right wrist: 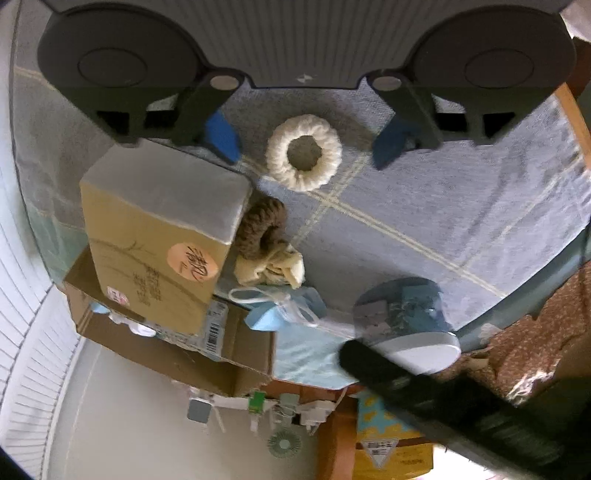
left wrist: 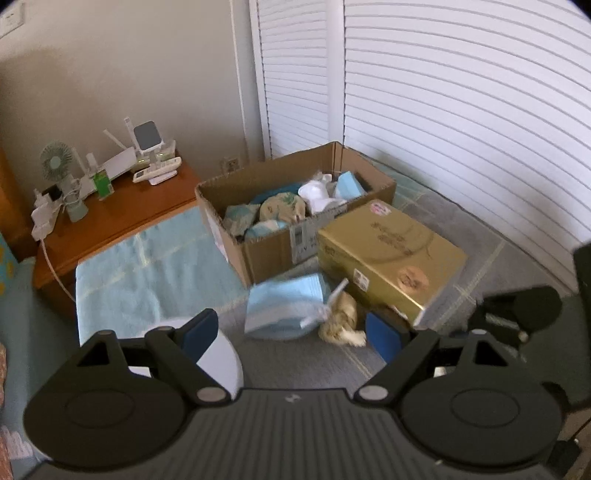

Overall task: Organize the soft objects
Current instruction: 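Move the left gripper to the blue face mask while the right approaches the cream ring, then grasp the blue mask with the left gripper while the right grasps the cream braided ring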

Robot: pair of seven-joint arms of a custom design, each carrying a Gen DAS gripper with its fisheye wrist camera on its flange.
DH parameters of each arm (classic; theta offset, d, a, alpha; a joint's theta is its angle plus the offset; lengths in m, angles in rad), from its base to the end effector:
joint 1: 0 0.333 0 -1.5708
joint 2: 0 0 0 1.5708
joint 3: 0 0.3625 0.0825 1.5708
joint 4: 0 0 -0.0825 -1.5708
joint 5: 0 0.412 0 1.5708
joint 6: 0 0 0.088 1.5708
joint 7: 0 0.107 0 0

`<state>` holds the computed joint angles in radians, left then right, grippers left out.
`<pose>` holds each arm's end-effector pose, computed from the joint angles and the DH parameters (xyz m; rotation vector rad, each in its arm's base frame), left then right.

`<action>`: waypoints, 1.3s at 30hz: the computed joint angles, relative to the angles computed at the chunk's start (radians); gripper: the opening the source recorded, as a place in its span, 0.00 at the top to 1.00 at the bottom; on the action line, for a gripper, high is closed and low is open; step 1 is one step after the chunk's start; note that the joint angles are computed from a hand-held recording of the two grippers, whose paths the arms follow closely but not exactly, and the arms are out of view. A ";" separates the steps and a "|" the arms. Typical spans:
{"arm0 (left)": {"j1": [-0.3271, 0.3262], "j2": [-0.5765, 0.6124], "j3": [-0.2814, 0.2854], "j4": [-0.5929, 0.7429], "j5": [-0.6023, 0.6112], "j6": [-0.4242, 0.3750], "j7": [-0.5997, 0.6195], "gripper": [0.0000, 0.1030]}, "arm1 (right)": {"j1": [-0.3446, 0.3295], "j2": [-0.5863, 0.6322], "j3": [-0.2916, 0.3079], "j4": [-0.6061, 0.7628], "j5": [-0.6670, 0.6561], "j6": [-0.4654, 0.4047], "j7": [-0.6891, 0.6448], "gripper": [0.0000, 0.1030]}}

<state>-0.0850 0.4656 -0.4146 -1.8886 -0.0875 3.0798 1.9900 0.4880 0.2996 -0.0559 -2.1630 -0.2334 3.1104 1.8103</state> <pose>0.6545 -0.3046 0.3884 -1.0784 2.3829 -0.9468 0.5737 0.2882 0.3525 -2.1581 1.3822 -0.4873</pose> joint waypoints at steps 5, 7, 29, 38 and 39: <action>-0.053 0.076 0.049 0.179 -0.004 -0.194 -0.028 0.15 | 0.000 -0.007 -0.001 -0.006 -0.010 0.001 -0.005 0.47; -0.071 0.113 0.065 0.258 -0.009 -0.277 -0.030 0.15 | -0.029 -0.008 0.028 -0.013 0.007 0.010 -0.027 0.47; -0.242 0.550 0.210 1.061 0.057 -1.033 -0.252 0.16 | -0.131 -0.016 0.143 -0.045 0.159 0.058 -0.214 0.46; -0.241 0.575 0.201 1.070 0.045 -1.004 -0.245 0.20 | -0.125 -0.017 0.141 -0.044 0.180 0.055 -0.229 0.46; -0.236 0.560 0.197 1.041 0.041 -0.983 -0.241 0.23 | -0.123 -0.018 0.139 -0.046 0.182 0.058 -0.227 0.46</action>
<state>-0.3206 1.0253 -0.2174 -0.8478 -0.0462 2.0972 1.7490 0.3646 0.2820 0.0829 -2.2089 -0.0518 3.1680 1.5830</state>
